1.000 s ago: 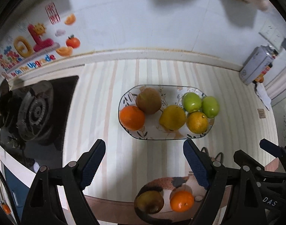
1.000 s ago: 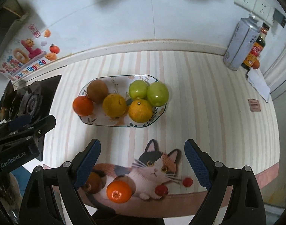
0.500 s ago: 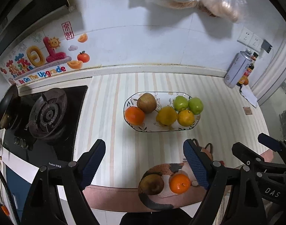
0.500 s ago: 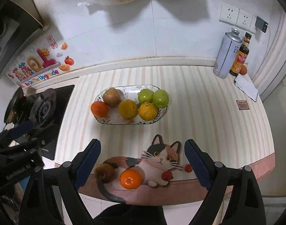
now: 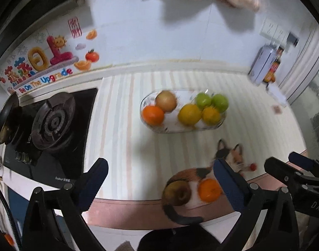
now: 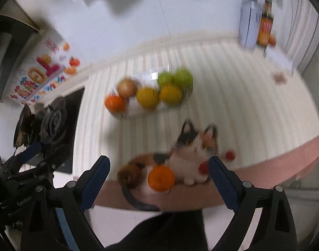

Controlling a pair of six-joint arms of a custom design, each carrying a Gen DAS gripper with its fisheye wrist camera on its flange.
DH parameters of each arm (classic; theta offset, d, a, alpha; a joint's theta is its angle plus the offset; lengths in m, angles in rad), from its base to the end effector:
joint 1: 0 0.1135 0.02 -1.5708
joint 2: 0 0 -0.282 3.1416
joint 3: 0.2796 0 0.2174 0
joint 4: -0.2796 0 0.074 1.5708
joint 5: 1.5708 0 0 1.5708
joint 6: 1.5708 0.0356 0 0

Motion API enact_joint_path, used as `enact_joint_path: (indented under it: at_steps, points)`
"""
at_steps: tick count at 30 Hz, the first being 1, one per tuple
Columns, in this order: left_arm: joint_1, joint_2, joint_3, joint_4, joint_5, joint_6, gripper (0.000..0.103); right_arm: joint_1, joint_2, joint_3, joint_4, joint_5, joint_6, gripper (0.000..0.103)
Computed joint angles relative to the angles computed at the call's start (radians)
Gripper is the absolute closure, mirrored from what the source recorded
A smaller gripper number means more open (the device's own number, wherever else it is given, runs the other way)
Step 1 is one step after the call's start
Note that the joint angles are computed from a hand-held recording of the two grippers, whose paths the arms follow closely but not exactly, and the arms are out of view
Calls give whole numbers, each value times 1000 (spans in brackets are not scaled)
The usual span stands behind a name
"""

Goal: Organize fruits
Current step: 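Grasp an orange with the right tool while the left tool grasps a brown fruit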

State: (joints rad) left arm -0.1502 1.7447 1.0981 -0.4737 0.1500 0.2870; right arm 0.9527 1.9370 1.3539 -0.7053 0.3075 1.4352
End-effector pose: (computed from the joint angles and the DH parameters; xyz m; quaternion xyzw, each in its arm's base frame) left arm 0.3149 -0.0530 0.2149 0.2271 0.9452 -0.0576 0.2272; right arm 0.2165 0.2859 0.2082 0.2547 0.9449 0.0735 0.1922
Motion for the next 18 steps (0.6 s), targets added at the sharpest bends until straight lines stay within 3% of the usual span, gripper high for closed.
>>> enact_joint_path:
  at_steps: [5,10,14,18]
  points:
    - [-2,125,-64,79,-63,1,0,-41,126,-216,358,-186,19,6]
    - [-8,268,-84,130,-125,-16,0,-76,311,-257,598,-315,0,14]
    - [6,348,-51,106,-133,-46,0,-90,412,-203,648,-363,-64,24]
    - [39,406,-2,45,-98,-72,0,-93,473,-112,571,-364,-142,37]
